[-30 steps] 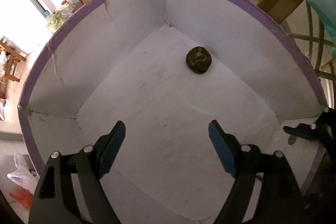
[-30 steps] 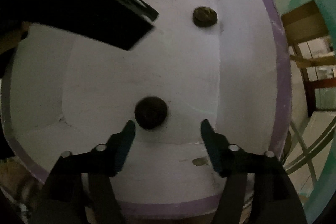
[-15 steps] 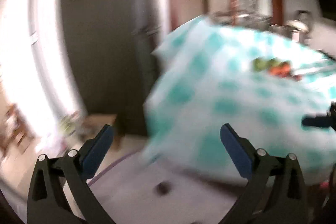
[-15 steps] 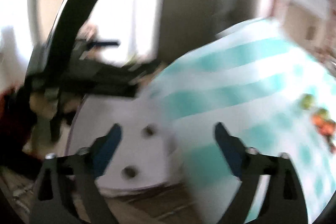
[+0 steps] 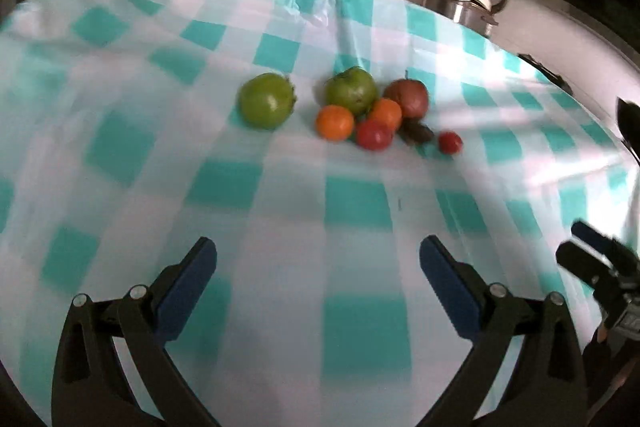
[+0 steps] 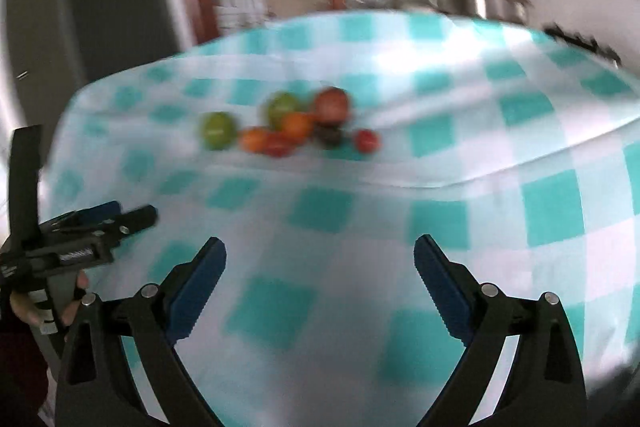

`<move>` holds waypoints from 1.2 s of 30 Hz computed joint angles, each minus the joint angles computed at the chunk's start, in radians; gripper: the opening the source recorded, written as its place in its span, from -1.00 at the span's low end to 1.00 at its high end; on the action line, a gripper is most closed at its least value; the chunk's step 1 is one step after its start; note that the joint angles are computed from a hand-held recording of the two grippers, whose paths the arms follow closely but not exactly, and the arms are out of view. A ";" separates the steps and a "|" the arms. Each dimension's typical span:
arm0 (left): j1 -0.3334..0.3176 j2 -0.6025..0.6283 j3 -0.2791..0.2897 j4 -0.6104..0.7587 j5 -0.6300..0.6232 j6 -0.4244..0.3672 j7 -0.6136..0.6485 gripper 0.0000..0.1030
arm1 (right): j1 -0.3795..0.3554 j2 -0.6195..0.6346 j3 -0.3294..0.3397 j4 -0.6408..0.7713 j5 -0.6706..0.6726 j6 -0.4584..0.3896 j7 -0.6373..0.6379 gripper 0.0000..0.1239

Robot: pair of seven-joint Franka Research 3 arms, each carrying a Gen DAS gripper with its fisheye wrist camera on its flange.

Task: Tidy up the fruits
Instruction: 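Return the right tool to the fruits and grasp the red tomato, then grasp the large green tomato with the left tool while right holds red tomato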

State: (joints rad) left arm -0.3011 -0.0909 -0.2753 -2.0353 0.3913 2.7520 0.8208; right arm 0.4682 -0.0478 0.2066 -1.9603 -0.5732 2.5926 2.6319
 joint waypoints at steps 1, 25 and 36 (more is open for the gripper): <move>0.002 0.056 -0.003 0.054 0.008 -0.004 -0.010 0.97 | -0.007 0.039 -0.010 0.027 0.023 0.002 -0.023 0.48; 0.011 0.117 0.013 0.061 -0.401 0.131 0.204 0.97 | 0.072 0.596 -0.205 0.748 0.405 -0.275 -0.624 -0.48; 0.012 0.147 0.042 0.124 -0.160 0.051 -0.024 0.97 | 0.078 0.375 -0.173 0.392 0.482 0.005 -0.468 -0.48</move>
State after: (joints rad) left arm -0.2894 0.0561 -0.2335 -1.9110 0.2314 2.8027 0.7964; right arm 0.5464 0.3276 0.0337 -1.5684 -0.0909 2.5980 2.1639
